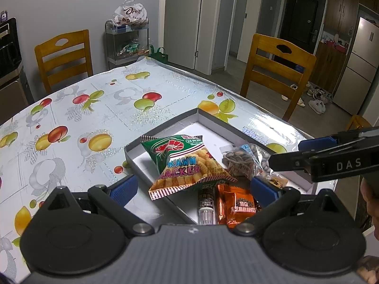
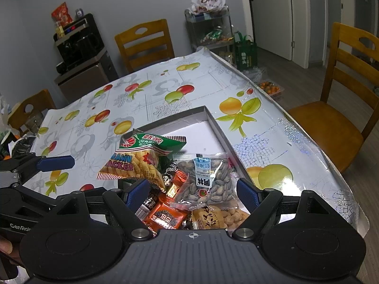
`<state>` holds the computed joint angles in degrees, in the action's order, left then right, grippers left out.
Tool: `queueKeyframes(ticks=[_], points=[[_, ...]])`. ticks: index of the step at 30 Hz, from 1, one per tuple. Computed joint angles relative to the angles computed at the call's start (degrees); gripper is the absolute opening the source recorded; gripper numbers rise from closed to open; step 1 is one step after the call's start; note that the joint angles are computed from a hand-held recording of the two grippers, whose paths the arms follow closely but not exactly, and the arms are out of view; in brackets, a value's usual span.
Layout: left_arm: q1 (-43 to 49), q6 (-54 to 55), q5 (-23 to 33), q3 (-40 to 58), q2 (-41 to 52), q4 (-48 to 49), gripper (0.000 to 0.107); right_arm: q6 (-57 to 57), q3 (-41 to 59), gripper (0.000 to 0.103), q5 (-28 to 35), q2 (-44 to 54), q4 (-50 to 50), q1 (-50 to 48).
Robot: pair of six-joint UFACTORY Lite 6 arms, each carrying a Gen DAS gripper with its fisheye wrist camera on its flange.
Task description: Organize snacks
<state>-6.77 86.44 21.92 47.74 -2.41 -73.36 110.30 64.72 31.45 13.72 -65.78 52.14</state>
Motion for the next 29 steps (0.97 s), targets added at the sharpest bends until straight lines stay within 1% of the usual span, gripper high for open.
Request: queueKeyframes(ticks=[14,24,29], points=[[0.2,0.4,0.2,0.0,0.1,-0.3,0.102,0.3,0.0,0.082,0.2,0.2,-0.1,0.2],[0.5,4.4,0.3,-1.3,-1.0,-4.4,0.102,0.5,0.0,0.082,0.0,0.4,-0.2,0.1],[0.2,2.2,0.0,-0.7,-0.4,-2.3,0.102,0.5,0.4,0.082,-0.2,1.1,-0.1,0.2]])
